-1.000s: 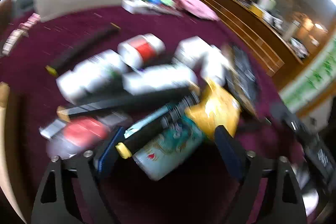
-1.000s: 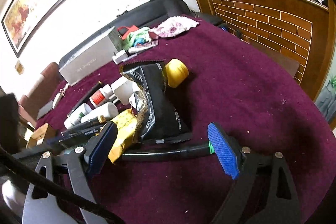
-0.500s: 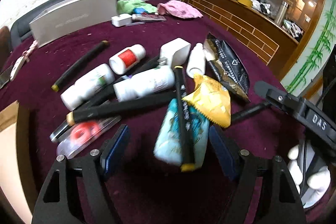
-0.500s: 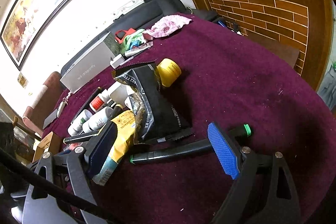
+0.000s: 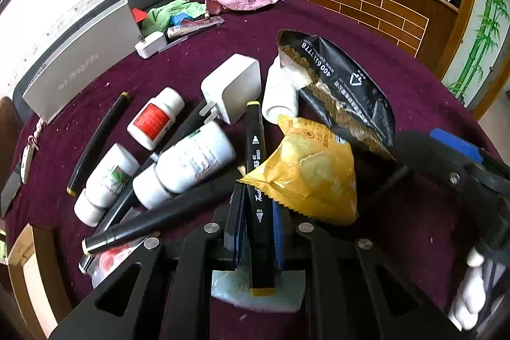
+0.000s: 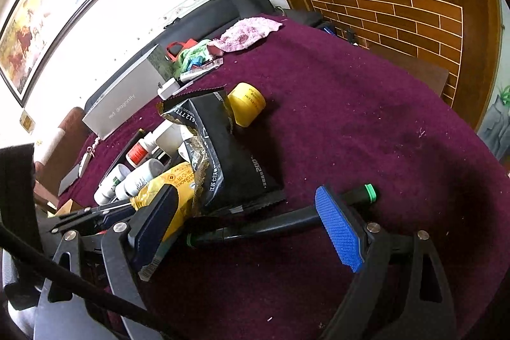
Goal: Organize objects
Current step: 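Grasp a yellow-capped black marker with the left tool while the right grasps another marker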
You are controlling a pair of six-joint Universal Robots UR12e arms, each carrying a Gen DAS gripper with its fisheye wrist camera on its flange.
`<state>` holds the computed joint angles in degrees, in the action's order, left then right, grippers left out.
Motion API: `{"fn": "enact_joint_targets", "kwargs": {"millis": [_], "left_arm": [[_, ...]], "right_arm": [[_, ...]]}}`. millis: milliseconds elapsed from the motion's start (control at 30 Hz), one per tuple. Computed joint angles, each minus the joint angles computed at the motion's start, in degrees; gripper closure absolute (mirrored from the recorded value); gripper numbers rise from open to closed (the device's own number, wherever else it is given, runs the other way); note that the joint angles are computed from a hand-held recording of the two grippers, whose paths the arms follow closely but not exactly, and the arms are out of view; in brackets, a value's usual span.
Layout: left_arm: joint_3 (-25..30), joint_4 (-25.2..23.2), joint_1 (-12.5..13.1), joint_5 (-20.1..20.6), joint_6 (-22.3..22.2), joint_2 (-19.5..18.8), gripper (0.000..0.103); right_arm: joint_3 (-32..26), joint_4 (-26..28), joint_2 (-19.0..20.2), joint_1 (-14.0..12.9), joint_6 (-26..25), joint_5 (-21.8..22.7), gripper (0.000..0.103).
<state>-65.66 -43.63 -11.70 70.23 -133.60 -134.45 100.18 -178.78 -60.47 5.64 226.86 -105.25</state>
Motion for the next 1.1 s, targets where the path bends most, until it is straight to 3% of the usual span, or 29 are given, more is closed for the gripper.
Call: {"fn": "enact_joint_targets", "kwargs": {"millis": [167, 367, 633, 767, 967, 1100], "left_arm": [[-0.91, 0.10, 1.03, -4.03, -1.99, 0.89, 0.091], [-3.21, 0.99, 4.71, -13.48, -6.26, 3.44, 0.091], [-8.71, 6.85, 10.07, -21.70, -12.92, 7.37, 0.091], [-12.41, 12.62, 13.01, -24.29, -17.56, 9.48, 0.091], [-16.01, 18.67, 16.70, -26.31, -23.17, 11.00, 0.091], [-16.58, 21.66, 17.83, -27.57, -25.73, 10.69, 0.091]], "right_arm": [[-0.67, 1.89, 0.12, 0.28, -0.77, -1.45, 0.014], [-1.85, 4.68, 0.47, 0.77, -2.04, -3.49, 0.014], [-2.13, 8.04, 0.16, 1.35, -0.27, -7.54, 0.014], [-1.64, 8.63, -0.60, 1.94, -0.90, -9.28, 0.014], [-0.20, 5.84, -3.00, 2.29, -3.06, -5.30, 0.014], [-2.39, 6.51, -2.50, 1.72, -5.07, 1.65, 0.014]]}}
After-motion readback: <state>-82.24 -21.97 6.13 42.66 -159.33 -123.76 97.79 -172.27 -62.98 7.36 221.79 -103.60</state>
